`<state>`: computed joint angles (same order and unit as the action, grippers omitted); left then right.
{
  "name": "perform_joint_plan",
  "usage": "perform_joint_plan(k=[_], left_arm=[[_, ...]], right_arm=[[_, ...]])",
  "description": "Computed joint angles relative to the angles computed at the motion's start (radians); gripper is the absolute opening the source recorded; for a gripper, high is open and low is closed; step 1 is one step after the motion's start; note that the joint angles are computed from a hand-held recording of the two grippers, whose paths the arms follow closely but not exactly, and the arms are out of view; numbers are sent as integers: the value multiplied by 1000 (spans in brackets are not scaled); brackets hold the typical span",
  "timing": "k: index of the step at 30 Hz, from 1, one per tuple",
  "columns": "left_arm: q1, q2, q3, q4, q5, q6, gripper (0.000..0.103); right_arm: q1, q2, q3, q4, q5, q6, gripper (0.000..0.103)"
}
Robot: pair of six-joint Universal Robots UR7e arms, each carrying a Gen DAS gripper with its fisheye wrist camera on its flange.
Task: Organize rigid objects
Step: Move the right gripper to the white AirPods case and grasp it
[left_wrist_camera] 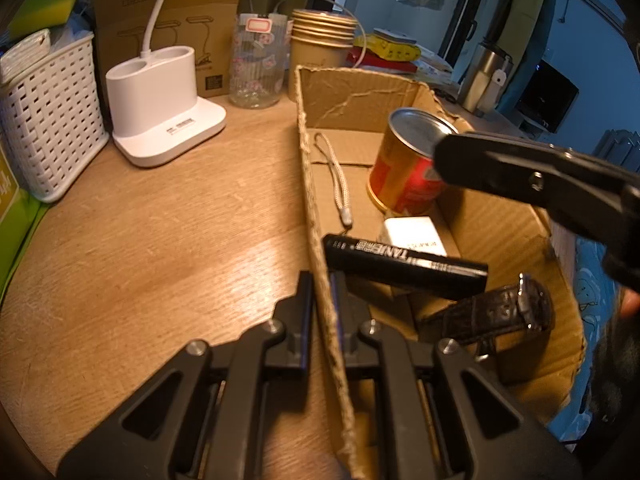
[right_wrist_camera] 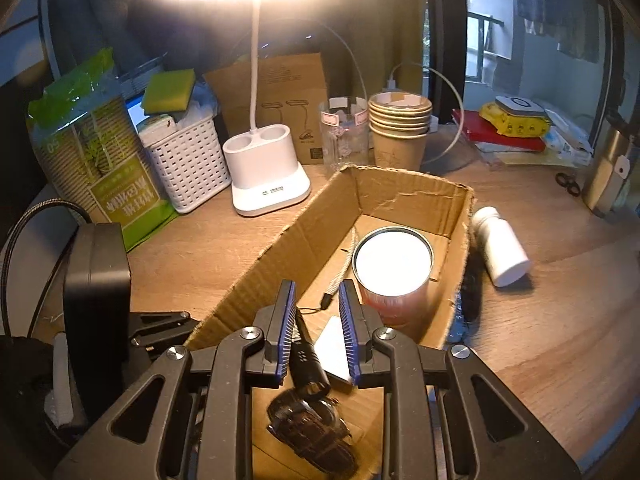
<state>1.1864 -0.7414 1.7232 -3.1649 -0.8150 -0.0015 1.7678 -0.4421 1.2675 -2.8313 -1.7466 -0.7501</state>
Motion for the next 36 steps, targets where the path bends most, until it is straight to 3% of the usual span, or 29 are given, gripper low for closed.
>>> perform_joint_plan(k=[19,31,33,36], left_arm=[[0,0,0,0,0,0,10],[1,-1,0,0,-1,1,10],[1,0,0,0,-1,0,10],[1,0,0,0,-1,1,10]], right_arm=[[-48,-69,61,-110,39,23,32],[-74,-42,32,-180,-68,62,41],[-78,-33,22,-174,-92,63,49],[-88,-24,8,-151,-107,79,49]])
